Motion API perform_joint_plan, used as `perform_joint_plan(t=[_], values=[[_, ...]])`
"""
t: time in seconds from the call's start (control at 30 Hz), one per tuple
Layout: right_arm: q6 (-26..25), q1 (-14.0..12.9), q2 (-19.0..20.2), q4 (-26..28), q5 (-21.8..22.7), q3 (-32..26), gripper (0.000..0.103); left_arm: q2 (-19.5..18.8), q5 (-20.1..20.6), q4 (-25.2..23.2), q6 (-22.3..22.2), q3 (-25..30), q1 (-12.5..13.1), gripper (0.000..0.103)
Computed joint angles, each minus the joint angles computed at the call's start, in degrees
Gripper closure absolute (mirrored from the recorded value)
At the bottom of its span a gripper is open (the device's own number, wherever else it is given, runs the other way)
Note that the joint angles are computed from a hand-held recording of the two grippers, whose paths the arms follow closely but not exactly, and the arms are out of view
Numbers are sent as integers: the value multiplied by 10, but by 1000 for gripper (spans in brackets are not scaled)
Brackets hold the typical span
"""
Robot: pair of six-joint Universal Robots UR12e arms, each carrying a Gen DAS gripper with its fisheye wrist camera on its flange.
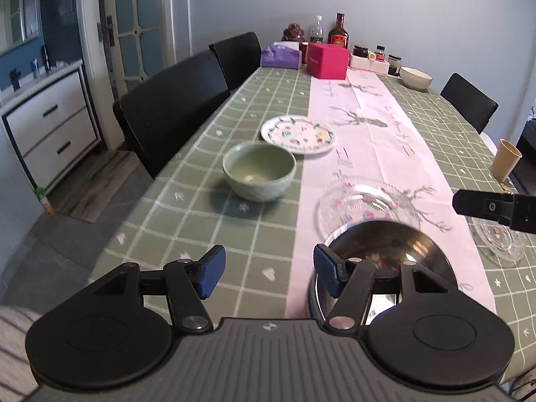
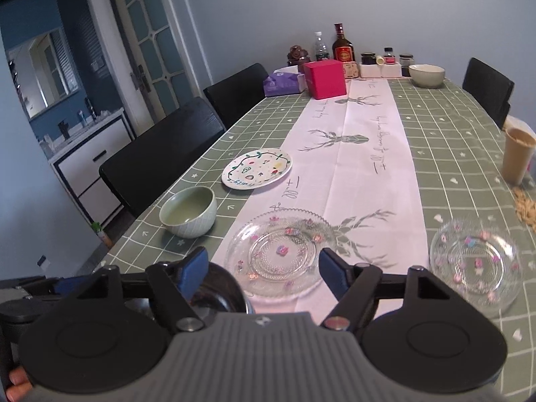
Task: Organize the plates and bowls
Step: 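Open both grippers and move them toward the pale green bowl, then close both grippers on the rim of the pale green ceramic bowl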
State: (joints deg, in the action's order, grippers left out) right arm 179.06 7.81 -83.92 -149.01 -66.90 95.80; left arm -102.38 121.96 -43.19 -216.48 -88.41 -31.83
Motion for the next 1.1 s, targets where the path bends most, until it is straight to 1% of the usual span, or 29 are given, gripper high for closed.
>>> perform_joint_plan(t=[0.07,0.13,0.2,0.23,0.27,0.33,0.37,0.43,0.47,0.53,0.57,0.63,0.7,0.77,0.83,0.9,0.97,1.07,1.1], values=[[-4,-2,8,28,8,-18,31,0,-4,-1,14,7,5,32],[0,-5,17,54,25,-35,31,0,-13,-3,18,17,12,32],[-3,-5,25,69,33,-50,30,-5,-23,-5,27,30,21,31],[-8,-2,31,73,30,-58,30,-8,-27,-1,34,36,25,32],[-11,0,37,77,24,-65,30,-9,-35,24,44,36,29,32],[-14,3,47,91,18,-81,30,-13,-43,88,57,27,37,32],[-12,2,51,93,24,-86,30,-15,-45,98,64,29,40,32],[-6,0,60,100,37,-97,30,-22,-64,102,83,37,50,32],[-3,0,65,101,38,-103,30,-25,-77,100,85,43,56,32],[3,1,78,108,33,-119,29,-31,-107,87,72,54,69,32],[11,0,87,126,38,-131,28,-34,-123,75,59,61,75,32],[41,-7,104,174,75,-155,28,-38,-154,50,38,73,86,32],[55,-10,120,208,102,-175,28,-46,-183,40,41,85,97,32],[62,-6,133,210,89,-191,28,-54,-191,37,43,94,104,32],[43,-2,150,210,78,-209,28,-62,-208,37,39,100,113,32],[44,0,166,195,73,-222,28,-67,-226,40,22,101,122,32],[65,0,184,183,69,-238,28,-70,-240,37,-1,100,130,34],[105,-4,201,181,91,-252,28,-75,-259,21,-3,104,139,34],[112,-5,205,180,100,-253,28,-77,-258,16,1,106,140,34]])
